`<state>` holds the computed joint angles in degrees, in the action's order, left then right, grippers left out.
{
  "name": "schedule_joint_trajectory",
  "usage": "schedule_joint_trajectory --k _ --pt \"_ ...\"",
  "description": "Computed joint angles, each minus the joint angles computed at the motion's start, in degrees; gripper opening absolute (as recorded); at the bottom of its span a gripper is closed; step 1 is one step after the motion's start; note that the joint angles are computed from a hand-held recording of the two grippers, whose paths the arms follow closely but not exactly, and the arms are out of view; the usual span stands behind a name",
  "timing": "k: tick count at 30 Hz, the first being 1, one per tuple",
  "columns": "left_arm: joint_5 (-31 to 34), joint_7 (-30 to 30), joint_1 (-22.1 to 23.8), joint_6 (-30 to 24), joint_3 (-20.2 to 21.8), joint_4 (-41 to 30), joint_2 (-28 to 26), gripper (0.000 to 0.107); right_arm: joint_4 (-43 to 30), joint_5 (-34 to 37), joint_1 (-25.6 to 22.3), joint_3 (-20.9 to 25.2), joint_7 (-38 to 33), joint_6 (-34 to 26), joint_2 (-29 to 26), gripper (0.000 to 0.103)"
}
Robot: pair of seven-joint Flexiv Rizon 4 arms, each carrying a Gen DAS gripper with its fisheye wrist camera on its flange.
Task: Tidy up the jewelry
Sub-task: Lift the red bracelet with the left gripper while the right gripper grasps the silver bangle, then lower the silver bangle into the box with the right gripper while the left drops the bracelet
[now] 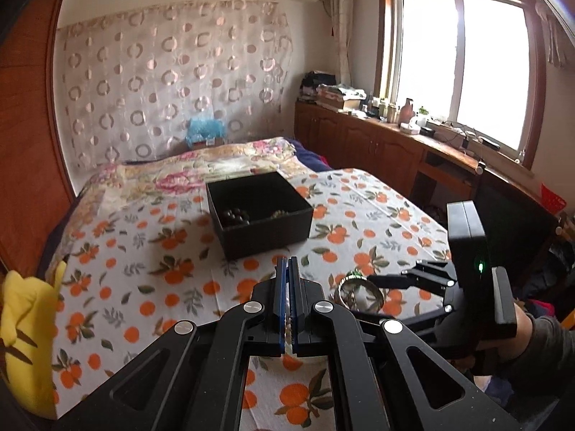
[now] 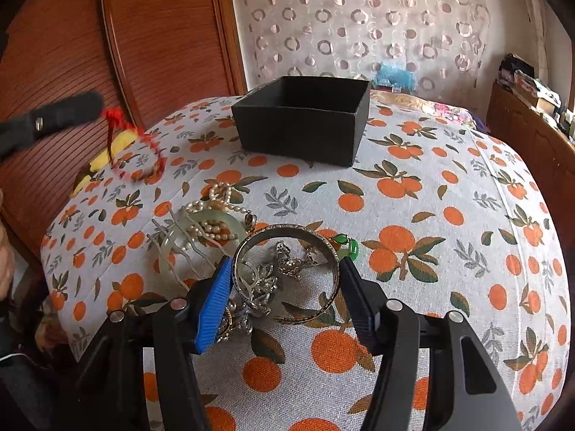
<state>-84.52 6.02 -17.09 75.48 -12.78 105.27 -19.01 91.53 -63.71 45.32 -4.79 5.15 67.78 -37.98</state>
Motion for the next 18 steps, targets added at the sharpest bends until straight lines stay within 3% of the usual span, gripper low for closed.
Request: schedule_joint_trajectory --k 5,18 --pt "-1.5 1.3 -0.1 1.2 -0.2 -2.1 -0.8 0.001 -0.4 -1.2 0.1 -0.3 -0.4 -0.8 0.8 0.062" --pt "1.8 -0.3 1.0 5.4 -2.6 -10.2 -5.8 0.001 -5.3 -0.4 -2.2 -0.1 -5.8 -2.0 0.1 0.062"
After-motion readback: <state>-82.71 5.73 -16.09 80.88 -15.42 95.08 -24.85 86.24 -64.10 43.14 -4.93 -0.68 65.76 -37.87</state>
